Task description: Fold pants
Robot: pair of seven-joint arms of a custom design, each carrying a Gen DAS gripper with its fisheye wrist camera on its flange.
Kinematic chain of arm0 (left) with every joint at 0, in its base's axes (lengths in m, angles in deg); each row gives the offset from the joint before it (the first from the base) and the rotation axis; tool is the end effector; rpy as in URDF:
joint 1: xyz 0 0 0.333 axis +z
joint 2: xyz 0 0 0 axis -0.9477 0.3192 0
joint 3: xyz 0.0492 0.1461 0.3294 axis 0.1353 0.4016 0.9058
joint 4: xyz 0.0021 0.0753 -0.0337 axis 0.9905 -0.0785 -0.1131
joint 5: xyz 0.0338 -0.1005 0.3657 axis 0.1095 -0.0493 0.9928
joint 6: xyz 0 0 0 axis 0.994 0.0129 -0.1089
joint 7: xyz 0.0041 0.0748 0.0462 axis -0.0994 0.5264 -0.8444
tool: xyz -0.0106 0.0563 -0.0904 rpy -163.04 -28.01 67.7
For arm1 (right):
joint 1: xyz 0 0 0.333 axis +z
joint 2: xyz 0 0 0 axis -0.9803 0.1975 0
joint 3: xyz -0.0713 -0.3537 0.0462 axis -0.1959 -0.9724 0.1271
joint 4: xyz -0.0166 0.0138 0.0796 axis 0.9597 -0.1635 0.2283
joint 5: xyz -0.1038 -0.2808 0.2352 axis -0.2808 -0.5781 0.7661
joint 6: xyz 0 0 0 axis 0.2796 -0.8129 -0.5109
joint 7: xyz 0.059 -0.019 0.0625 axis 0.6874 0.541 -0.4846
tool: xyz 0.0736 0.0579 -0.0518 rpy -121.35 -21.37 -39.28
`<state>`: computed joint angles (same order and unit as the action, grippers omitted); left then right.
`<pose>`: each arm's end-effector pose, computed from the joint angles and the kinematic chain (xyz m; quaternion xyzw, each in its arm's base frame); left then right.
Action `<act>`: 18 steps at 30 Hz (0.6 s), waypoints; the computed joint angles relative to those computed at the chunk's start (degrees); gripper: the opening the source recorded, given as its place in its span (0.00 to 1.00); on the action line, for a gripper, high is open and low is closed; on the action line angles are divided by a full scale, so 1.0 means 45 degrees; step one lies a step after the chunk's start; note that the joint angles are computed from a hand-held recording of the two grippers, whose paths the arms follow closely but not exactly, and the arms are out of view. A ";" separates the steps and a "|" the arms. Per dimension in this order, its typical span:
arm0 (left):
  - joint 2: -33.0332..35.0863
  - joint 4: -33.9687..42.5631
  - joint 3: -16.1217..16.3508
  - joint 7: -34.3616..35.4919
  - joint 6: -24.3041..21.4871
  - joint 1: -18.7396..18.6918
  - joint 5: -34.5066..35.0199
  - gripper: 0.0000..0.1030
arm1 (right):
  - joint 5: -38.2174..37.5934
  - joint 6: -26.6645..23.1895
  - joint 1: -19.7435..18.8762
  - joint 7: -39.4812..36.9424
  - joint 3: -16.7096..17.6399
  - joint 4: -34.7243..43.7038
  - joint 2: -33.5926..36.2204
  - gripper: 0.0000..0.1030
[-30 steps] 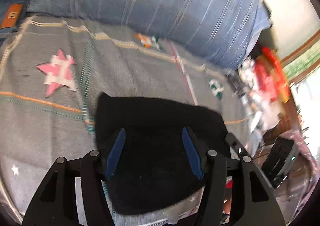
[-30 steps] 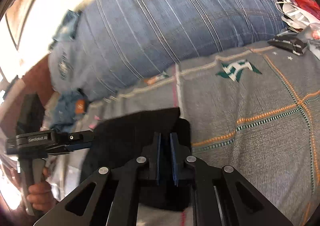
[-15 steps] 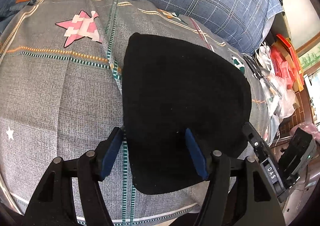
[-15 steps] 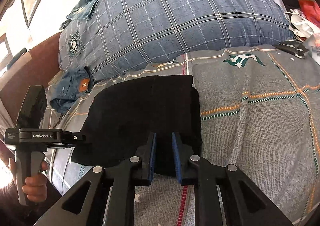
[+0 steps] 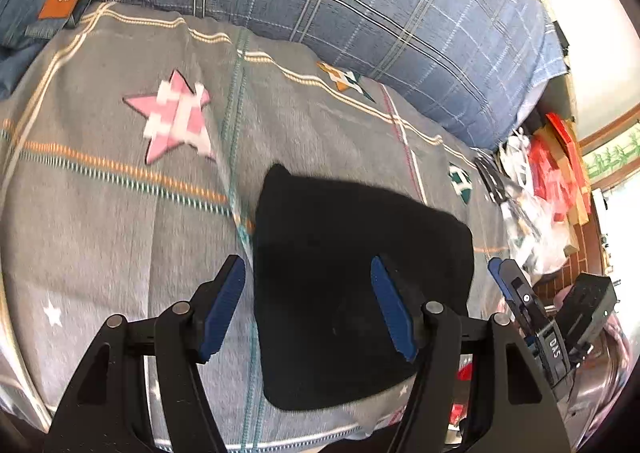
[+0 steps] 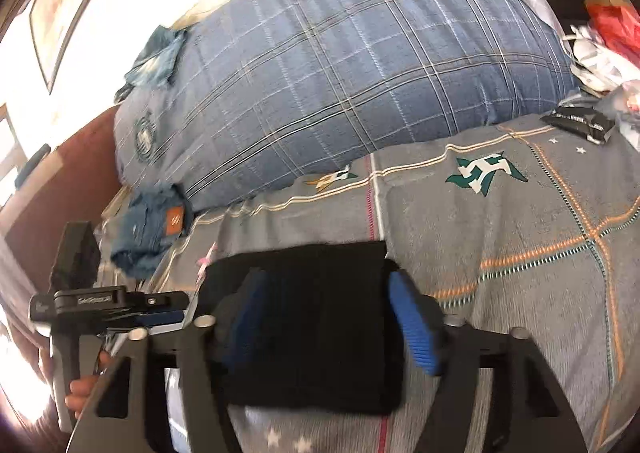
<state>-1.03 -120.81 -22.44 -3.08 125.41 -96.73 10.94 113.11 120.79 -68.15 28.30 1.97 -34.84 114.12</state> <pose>0.6145 -0.3811 0.4946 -0.8328 0.4523 -0.3180 0.0253 0.7198 0.2704 0.5222 -0.7558 0.4826 -0.0205 0.4422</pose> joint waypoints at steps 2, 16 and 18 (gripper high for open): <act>0.0168 0.0127 -0.0176 0.0239 0.0054 0.0236 -0.0378 0.63 | -0.0519 -0.0848 0.0261 0.1210 -0.0363 0.1214 0.0744 0.67; 0.1731 0.1774 -0.0112 0.0748 -0.0336 0.0336 -0.1979 0.59 | -0.3806 -0.2614 0.1098 0.3177 -0.1165 0.4586 0.3129 0.06; 0.1555 0.1712 0.0022 0.0689 -0.0530 0.0185 -0.1747 0.59 | -0.3335 -0.2519 0.0747 0.3142 -0.0757 0.4350 0.2976 0.09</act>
